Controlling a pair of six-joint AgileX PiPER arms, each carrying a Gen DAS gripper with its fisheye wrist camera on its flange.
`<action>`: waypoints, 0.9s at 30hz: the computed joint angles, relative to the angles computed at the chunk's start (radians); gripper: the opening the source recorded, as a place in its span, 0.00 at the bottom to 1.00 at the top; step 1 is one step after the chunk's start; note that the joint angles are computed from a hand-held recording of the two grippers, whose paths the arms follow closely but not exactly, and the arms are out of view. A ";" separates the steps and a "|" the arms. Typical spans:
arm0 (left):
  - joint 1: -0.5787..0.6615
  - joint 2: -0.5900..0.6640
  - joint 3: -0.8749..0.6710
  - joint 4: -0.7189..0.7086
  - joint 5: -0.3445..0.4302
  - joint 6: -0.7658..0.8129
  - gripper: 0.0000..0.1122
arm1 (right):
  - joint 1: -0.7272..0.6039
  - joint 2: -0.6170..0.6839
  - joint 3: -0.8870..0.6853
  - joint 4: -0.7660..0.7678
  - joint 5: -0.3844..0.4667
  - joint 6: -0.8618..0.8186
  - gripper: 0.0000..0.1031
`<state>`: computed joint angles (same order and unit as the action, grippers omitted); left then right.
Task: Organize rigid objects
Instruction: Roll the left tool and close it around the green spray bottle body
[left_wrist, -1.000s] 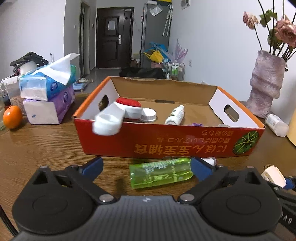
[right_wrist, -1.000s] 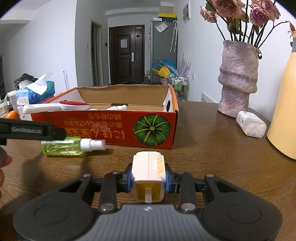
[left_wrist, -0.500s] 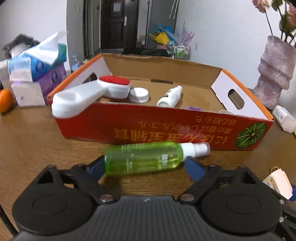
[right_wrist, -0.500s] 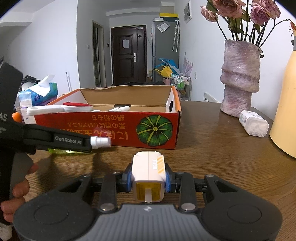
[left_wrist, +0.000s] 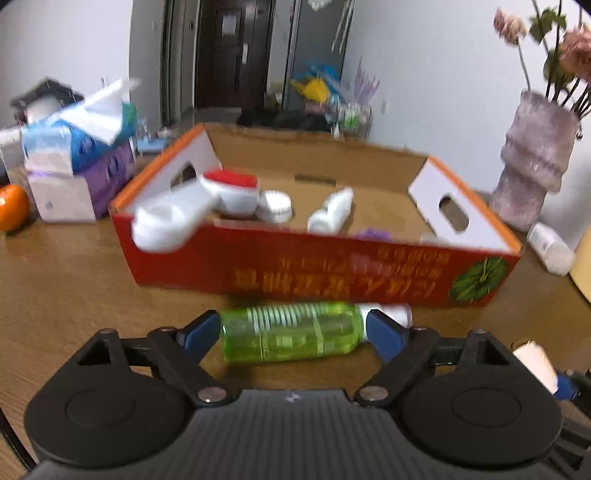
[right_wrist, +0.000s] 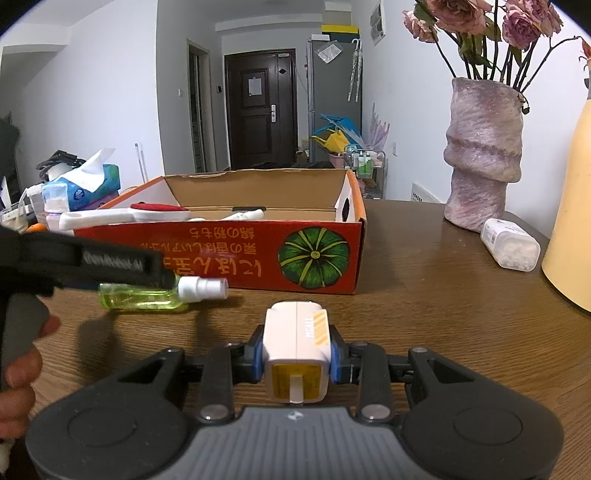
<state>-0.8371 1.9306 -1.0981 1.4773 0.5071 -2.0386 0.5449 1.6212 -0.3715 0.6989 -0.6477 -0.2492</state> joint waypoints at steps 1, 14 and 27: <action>-0.007 -0.002 0.003 0.020 0.017 -0.014 0.78 | 0.001 0.000 0.000 -0.003 0.001 0.000 0.30; 0.065 -0.009 0.004 0.021 -0.093 0.095 0.48 | -0.003 -0.003 0.002 -0.011 0.005 0.001 0.30; -0.126 -0.098 0.123 0.118 0.137 0.493 0.71 | 0.047 -0.118 0.137 0.036 -0.068 -0.026 0.30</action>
